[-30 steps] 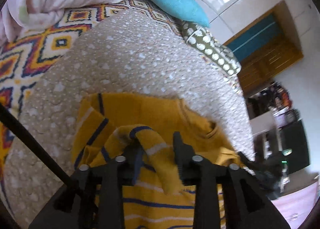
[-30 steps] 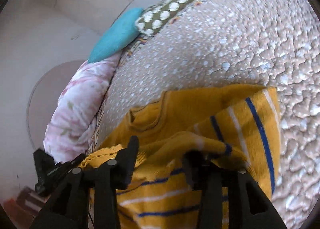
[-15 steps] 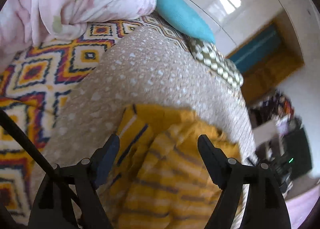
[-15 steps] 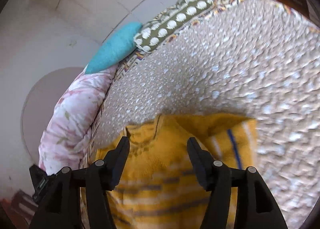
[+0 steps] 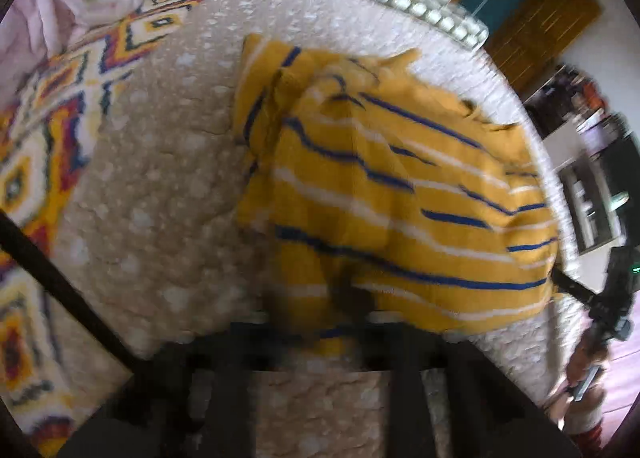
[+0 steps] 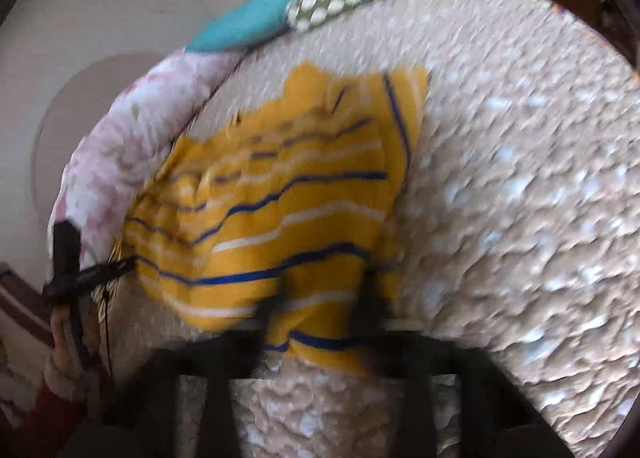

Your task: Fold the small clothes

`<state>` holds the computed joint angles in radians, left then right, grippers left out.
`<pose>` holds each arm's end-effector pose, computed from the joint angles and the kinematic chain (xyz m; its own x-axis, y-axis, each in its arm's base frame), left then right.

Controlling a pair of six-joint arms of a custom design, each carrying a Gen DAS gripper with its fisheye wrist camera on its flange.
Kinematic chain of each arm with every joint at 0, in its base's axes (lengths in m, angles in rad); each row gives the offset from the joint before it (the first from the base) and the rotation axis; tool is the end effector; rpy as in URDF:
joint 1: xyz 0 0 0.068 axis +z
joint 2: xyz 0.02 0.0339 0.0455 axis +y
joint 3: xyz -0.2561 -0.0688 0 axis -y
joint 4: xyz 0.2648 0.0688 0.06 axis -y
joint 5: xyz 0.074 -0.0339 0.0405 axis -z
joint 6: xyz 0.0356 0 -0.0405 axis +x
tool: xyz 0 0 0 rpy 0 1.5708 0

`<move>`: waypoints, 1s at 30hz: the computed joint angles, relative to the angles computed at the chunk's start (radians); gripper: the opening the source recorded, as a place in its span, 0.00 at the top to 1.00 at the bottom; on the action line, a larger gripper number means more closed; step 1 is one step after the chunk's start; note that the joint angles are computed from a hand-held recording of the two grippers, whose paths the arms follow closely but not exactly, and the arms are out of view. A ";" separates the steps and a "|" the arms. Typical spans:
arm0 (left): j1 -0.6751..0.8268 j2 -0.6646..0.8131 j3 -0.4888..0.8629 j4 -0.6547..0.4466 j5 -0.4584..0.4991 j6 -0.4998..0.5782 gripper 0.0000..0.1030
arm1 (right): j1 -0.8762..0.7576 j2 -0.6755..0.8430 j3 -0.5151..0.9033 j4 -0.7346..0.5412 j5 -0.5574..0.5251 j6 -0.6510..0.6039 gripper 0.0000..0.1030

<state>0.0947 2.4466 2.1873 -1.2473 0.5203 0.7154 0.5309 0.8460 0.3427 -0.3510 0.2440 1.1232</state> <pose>0.4942 0.0292 0.1629 -0.7829 0.4973 -0.3738 0.6137 0.7162 -0.3324 0.1616 0.0849 0.1482 -0.6010 0.6615 -0.4485 0.4328 0.7411 0.5132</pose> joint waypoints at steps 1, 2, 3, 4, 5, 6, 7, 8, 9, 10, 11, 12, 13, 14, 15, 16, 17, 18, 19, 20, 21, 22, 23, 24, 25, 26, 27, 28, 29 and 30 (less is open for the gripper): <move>0.003 -0.004 0.020 -0.004 -0.007 0.007 0.90 | 0.000 -0.034 -0.002 -0.030 0.008 -0.001 0.87; 0.008 -0.030 0.018 0.022 -0.027 0.010 0.91 | 0.009 -0.083 -0.001 -0.077 0.028 -0.005 0.88; 0.011 -0.045 0.013 0.038 -0.034 0.012 0.95 | 0.021 -0.146 0.002 -0.150 0.060 -0.001 0.88; 0.015 -0.079 -0.019 0.087 -0.059 0.004 0.95 | 0.020 -0.176 0.004 -0.193 0.073 0.004 0.88; 0.018 -0.109 -0.056 0.133 -0.081 -0.003 0.95 | 0.021 -0.185 0.007 -0.228 0.088 0.013 0.89; 0.027 -0.115 -0.061 0.137 -0.084 0.002 0.93 | 0.036 -0.151 0.025 -0.281 0.124 0.039 0.90; 0.035 -0.118 -0.068 0.137 -0.084 0.002 0.92 | 0.047 -0.121 0.028 -0.305 0.133 0.060 0.89; 0.043 -0.135 -0.096 0.150 -0.086 0.000 0.91 | 0.045 -0.127 0.011 -0.299 0.119 0.072 0.88; 0.056 -0.180 -0.174 0.202 -0.083 0.002 0.91 | 0.066 -0.171 -0.009 -0.312 0.130 0.109 0.87; 0.063 -0.217 -0.234 0.240 -0.076 0.008 0.91 | 0.099 -0.195 -0.005 -0.347 0.168 0.145 0.87; 0.078 -0.266 -0.312 0.286 -0.060 0.022 0.88 | 0.149 -0.211 0.020 -0.412 0.234 0.194 0.87; 0.085 -0.284 -0.339 0.304 -0.046 0.024 0.78 | 0.198 -0.188 0.062 -0.469 0.300 0.237 0.87; 0.092 -0.322 -0.395 0.335 -0.017 0.010 0.70 | 0.233 -0.166 0.097 -0.504 0.349 0.259 0.86; 0.101 -0.349 -0.435 0.357 0.017 -0.009 0.50 | 0.265 -0.143 0.133 -0.532 0.396 0.272 0.85; 0.105 -0.391 -0.505 0.414 0.060 -0.044 0.37 | 0.295 -0.092 0.186 -0.548 0.458 0.273 0.78; 0.099 -0.434 -0.583 0.497 0.094 -0.097 0.35 | 0.311 -0.049 0.220 -0.549 0.497 0.265 0.72; 0.088 -0.469 -0.646 0.571 0.107 -0.139 0.33 | 0.305 0.002 0.256 -0.519 0.518 0.219 0.58; 0.073 -0.501 -0.714 0.650 0.116 -0.175 0.32 | 0.272 0.055 0.291 -0.462 0.503 0.131 0.55; 0.061 -0.510 -0.746 0.696 0.118 -0.196 0.32 | 0.221 0.126 0.333 -0.408 0.456 0.043 0.56; 0.049 -0.524 -0.788 0.749 0.115 -0.216 0.32 | 0.178 0.186 0.367 -0.364 0.417 -0.014 0.57; 0.032 -0.538 -0.843 0.828 0.098 -0.241 0.32 | 0.130 0.251 0.402 -0.314 0.369 -0.074 0.60; 0.024 -0.542 -0.873 0.870 0.091 -0.250 0.32 | 0.078 0.318 0.433 -0.247 0.319 -0.141 0.62; 0.018 -0.545 -0.896 0.896 0.088 -0.253 0.32 | 0.023 0.395 0.470 -0.188 0.270 -0.206 0.65; 0.020 -0.540 -0.918 0.926 0.098 -0.249 0.32 | -0.006 0.458 0.500 -0.161 0.246 -0.235 0.67; 0.025 -0.534 -0.928 0.940 0.111 -0.244 0.32 | -0.052 0.531 0.542 -0.138 0.217 -0.272 0.68; 0.036 -0.518 -0.922 0.934 0.137 -0.236 0.32 | -0.105 0.614 0.593 -0.119 0.189 -0.304 0.68; 0.050 -0.494 -0.895 0.901 0.174 -0.231 0.30 | -0.147 0.681 0.631 -0.097 0.162 -0.322 0.68; 0.062 -0.473 -0.865 0.865 0.206 -0.232 0.29 | -0.204 0.757 0.677 -0.086 0.112 -0.334 0.68; 0.071 -0.458 -0.844 0.841 0.229 -0.232 0.29 | -0.247 0.818 0.715 -0.083 0.065 -0.340 0.68; 0.077 -0.447 -0.827 0.820 0.247 -0.228 0.29 | -0.305 0.913 0.780 -0.106 -0.010 -0.345 0.68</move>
